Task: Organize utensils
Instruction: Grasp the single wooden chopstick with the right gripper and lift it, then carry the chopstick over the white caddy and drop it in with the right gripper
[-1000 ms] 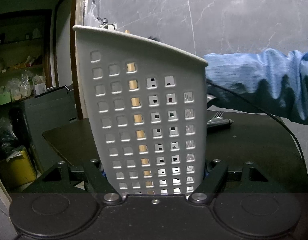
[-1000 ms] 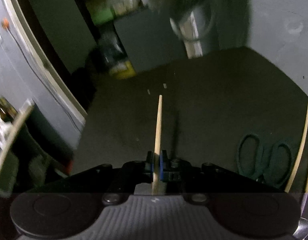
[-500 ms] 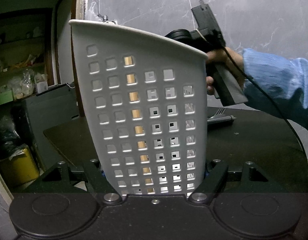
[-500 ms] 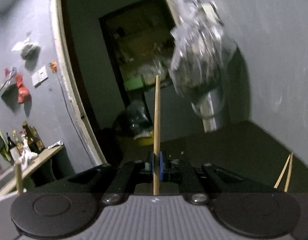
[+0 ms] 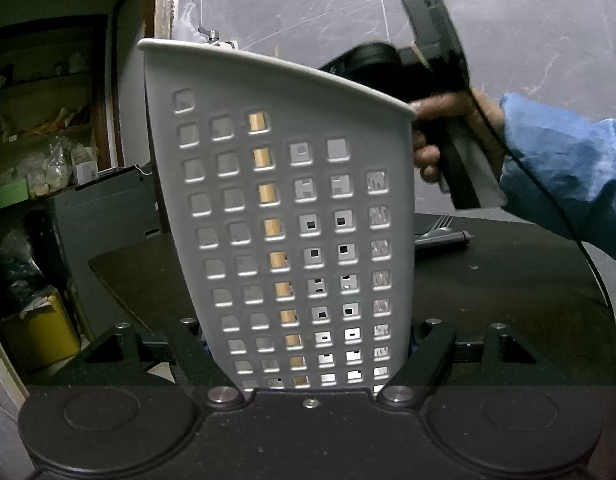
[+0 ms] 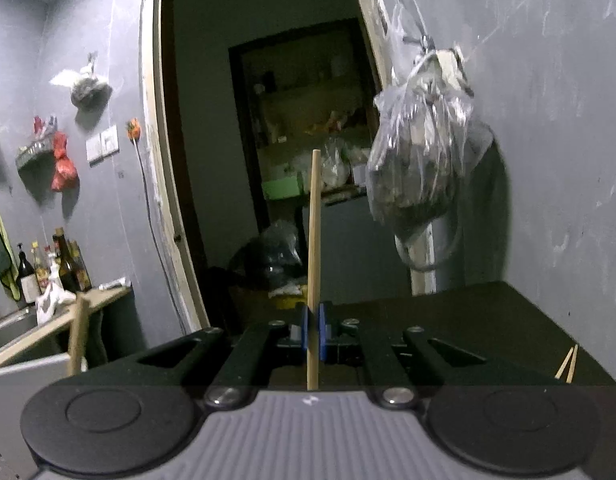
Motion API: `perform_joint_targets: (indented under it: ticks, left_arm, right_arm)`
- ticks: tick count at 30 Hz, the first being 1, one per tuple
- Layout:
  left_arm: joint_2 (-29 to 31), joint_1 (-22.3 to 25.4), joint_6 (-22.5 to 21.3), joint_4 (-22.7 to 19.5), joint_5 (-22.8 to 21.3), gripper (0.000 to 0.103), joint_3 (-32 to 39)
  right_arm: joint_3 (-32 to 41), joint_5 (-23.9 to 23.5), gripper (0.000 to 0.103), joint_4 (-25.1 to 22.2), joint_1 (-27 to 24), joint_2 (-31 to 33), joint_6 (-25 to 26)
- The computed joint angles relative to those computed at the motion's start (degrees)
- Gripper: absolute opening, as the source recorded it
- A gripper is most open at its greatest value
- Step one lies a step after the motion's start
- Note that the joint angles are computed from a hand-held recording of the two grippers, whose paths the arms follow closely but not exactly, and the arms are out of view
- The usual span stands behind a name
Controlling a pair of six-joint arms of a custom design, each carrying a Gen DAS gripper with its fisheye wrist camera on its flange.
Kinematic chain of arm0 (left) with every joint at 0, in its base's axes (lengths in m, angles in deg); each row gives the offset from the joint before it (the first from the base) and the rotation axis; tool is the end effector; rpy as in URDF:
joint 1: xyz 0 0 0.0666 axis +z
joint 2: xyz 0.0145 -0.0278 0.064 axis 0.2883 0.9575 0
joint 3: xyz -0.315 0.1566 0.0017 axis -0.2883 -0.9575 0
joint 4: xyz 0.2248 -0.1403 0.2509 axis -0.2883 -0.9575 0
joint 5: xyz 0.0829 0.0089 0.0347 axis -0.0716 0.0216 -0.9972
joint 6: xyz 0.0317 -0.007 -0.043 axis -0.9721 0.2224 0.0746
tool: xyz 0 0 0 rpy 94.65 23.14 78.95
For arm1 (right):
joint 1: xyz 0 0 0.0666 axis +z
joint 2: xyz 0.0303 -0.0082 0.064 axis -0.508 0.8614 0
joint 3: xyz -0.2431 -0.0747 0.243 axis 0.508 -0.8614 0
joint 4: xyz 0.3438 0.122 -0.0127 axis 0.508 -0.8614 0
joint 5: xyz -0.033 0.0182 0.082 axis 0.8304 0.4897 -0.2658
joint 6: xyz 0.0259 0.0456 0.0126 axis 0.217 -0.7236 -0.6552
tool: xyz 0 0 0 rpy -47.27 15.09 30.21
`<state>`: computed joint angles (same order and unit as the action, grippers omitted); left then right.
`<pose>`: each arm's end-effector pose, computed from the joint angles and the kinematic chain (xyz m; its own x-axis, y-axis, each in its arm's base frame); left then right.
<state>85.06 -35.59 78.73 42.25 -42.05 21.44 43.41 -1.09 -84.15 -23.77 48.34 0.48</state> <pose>0.2772 -0.3180 0.3158 -0.2915 0.1364 -0.9468 0.0958 0.9890 0.1130 0.4828 0.0836 0.4088 -0.2357 -0.0389 -0.9711 -0.7998 0.5753 0.1711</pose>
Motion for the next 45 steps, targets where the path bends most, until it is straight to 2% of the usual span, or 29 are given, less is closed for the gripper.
perform_joint_targets:
  ticks: [7, 13, 17, 23, 25, 28, 33, 38, 41, 45]
  left_arm:
    - [-0.12, -0.02, 0.20, 0.07, -0.08, 0.077, -0.14]
    - [-0.20, 0.04, 0.23, 0.23, 0.05, 0.077, -0.27]
    - [-0.30, 0.08, 0.38, 0.22, 0.06, 0.077, -0.36]
    - [-0.12, 0.23, 0.57, 0.38, 0.16, 0.077, -0.46]
    - [-0.06, 0.24, 0.56, 0.50, 0.13, 0.077, -0.51]
    - [-0.13, 0.24, 0.53, 0.44, 0.15, 0.077, -0.52]
    - [0.10, 0.29, 0.58, 0.57, 0.22, 0.077, -0.58]
    - [0.11, 0.28, 0.55, 0.59, 0.20, 0.077, -0.59]
    - [0.24, 0.34, 0.44, 0.68, 0.23, 0.077, -0.58]
    - [0.26, 0.33, 0.45, 0.64, 0.22, 0.077, -0.55]
  right_arm:
    - [-2.66, -2.75, 0.006, 8.72, -2.46, -4.51, -6.40]
    - [-2.52, -7.17, 0.006, 8.88, -4.74, -8.84, -9.32]
    - [-3.57, -9.60, 0.006, 11.09, -5.78, -11.62, -10.61]
    - [-7.08, -13.13, 0.006, 20.53, -7.47, -15.66, -16.74]
    - [-8.06, -14.45, 0.006, 22.71, -7.80, -16.74, -18.33]
    - [-9.19, -16.84, 0.006, 23.22, -7.98, -18.27, -18.56]
    - [-10.29, -20.14, 0.006, 19.56, -7.44, -20.07, -15.01]
    - [-9.43, -21.33, 0.006, 8.36, -6.53, -20.32, -6.67]
    - [-8.39, -20.83, 0.006, -1.22, -5.73, -19.68, 0.53]
    - [-7.52, -19.52, 0.006, -9.05, -4.70, -18.33, 6.69]
